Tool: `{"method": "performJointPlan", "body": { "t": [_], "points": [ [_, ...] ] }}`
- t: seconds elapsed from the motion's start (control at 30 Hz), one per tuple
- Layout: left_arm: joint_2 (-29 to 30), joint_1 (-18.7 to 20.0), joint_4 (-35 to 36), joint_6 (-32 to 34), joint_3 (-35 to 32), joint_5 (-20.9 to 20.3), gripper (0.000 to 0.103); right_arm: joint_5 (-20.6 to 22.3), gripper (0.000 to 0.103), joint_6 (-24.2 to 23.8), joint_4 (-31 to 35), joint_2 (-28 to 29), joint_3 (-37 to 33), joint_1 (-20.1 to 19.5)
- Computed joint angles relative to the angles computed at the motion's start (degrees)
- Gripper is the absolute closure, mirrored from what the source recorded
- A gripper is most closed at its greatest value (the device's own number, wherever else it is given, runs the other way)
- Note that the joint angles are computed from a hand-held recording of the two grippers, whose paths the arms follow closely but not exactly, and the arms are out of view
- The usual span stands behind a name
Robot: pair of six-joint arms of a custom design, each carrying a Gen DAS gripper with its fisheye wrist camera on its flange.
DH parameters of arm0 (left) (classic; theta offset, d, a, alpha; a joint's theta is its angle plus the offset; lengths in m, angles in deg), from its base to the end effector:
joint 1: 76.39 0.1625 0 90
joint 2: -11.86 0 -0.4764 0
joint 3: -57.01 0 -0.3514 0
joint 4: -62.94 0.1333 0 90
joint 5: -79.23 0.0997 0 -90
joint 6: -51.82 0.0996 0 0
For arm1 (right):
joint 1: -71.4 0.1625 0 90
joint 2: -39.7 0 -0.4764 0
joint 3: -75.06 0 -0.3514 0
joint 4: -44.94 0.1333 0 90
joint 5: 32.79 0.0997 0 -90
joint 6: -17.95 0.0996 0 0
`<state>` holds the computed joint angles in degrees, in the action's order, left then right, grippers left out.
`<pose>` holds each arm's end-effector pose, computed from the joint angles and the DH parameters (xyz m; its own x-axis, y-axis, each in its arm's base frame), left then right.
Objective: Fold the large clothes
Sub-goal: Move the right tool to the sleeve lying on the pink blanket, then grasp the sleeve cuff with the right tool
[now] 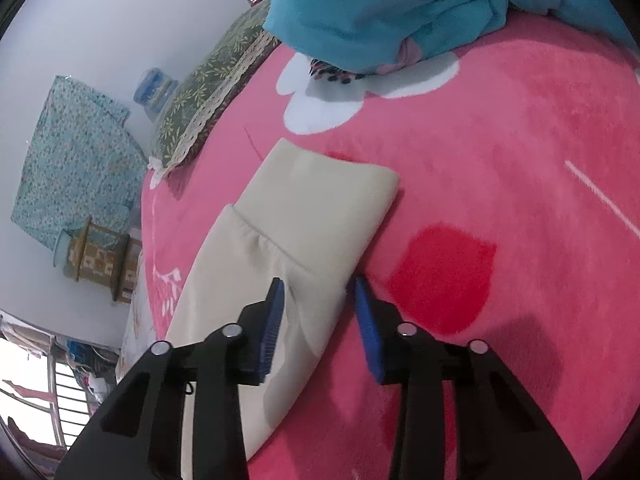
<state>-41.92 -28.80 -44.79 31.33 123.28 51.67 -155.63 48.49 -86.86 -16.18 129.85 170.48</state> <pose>-0.3274 -0.6870 0.4341 -0.6062 -0.0211 -0.7950 0.4904 0.7770 -0.3946 0.1964 -0.7267 0.5701 -0.8235 0.5673 -0.0036 0.3516 0.5053 -0.7881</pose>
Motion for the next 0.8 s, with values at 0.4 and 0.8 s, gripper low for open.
{"method": "performJointPlan", "body": {
  "t": [0.4, 0.8],
  "points": [
    [0.1, -0.1, -1.0, 1.2, 0.6, 1.2, 0.007, -1.5, 0.074, -0.2, 3.0, 1.4, -3.3, -0.1],
    [0.0, -0.2, -0.8, 0.6, 0.7, 0.8, 0.007, -5.3, 0.090, -4.6, 3.8, 2.1, -4.7, 1.7]
  ]
}}
